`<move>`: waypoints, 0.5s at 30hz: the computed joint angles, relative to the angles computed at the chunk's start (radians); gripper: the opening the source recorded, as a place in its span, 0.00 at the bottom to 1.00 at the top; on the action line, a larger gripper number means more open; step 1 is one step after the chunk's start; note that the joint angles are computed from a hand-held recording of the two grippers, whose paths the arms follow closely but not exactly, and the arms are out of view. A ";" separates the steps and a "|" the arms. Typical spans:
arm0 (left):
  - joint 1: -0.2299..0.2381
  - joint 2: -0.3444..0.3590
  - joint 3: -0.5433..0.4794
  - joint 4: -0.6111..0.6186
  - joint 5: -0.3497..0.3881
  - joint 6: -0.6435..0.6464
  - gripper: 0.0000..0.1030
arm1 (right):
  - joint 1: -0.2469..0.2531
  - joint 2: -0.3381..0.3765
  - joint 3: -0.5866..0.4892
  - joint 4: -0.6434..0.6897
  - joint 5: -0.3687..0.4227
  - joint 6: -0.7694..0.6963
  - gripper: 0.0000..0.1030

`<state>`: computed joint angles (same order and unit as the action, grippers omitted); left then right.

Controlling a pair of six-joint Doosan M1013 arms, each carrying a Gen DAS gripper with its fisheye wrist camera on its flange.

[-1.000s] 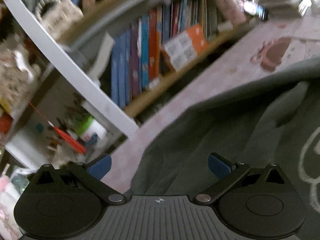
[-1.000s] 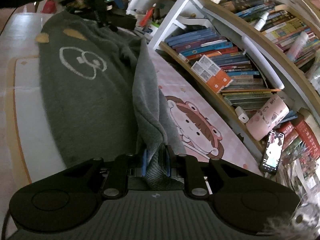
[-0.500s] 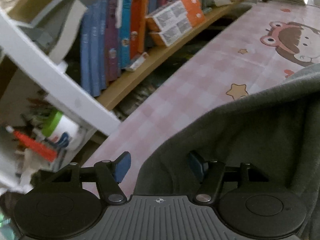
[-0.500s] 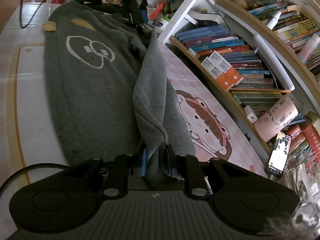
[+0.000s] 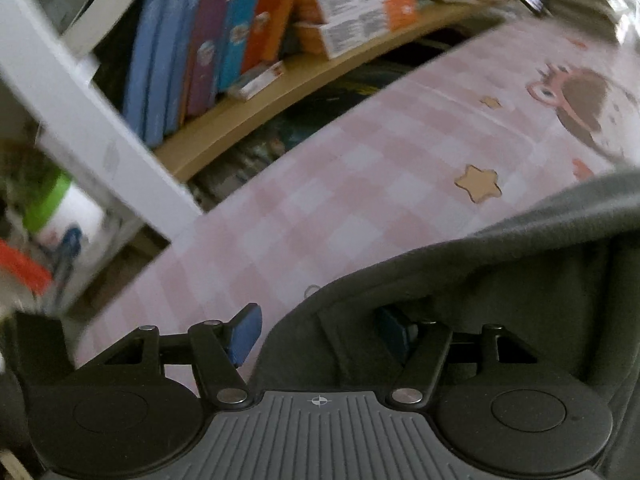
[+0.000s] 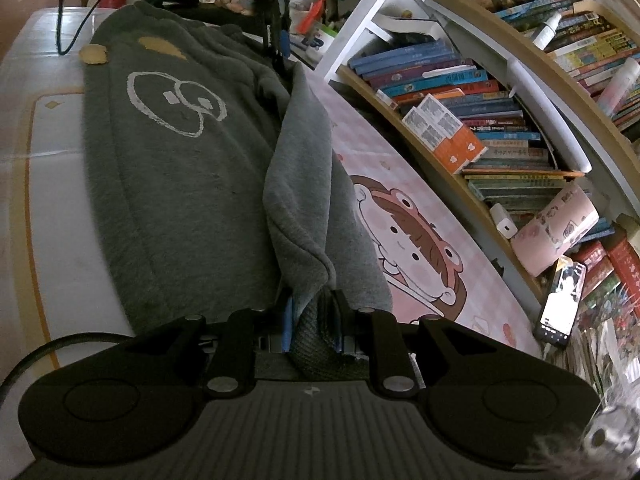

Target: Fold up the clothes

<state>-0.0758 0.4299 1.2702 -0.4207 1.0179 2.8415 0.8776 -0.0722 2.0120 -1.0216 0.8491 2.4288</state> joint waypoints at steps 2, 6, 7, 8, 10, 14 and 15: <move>0.006 0.014 -0.023 -0.003 0.038 -0.071 0.64 | -0.001 0.001 -0.003 0.008 0.003 0.003 0.18; 0.028 0.054 -0.079 -0.052 0.150 -0.194 0.48 | -0.009 -0.001 -0.012 0.035 0.001 -0.022 0.17; 0.033 0.056 -0.080 -0.068 0.160 -0.202 0.47 | -0.014 -0.003 -0.015 0.045 -0.002 -0.036 0.17; 0.037 0.053 -0.074 -0.083 0.160 -0.200 0.40 | -0.020 -0.007 -0.017 0.051 -0.005 -0.044 0.17; 0.039 0.033 -0.044 -0.090 0.123 -0.191 0.21 | -0.032 -0.017 -0.021 0.042 -0.005 -0.025 0.17; 0.052 -0.042 0.056 -0.146 -0.064 -0.129 0.16 | -0.036 -0.029 -0.024 -0.086 0.051 0.092 0.17; 0.063 -0.065 0.082 -0.202 -0.100 -0.092 0.16 | -0.033 -0.024 -0.028 -0.148 0.087 0.113 0.17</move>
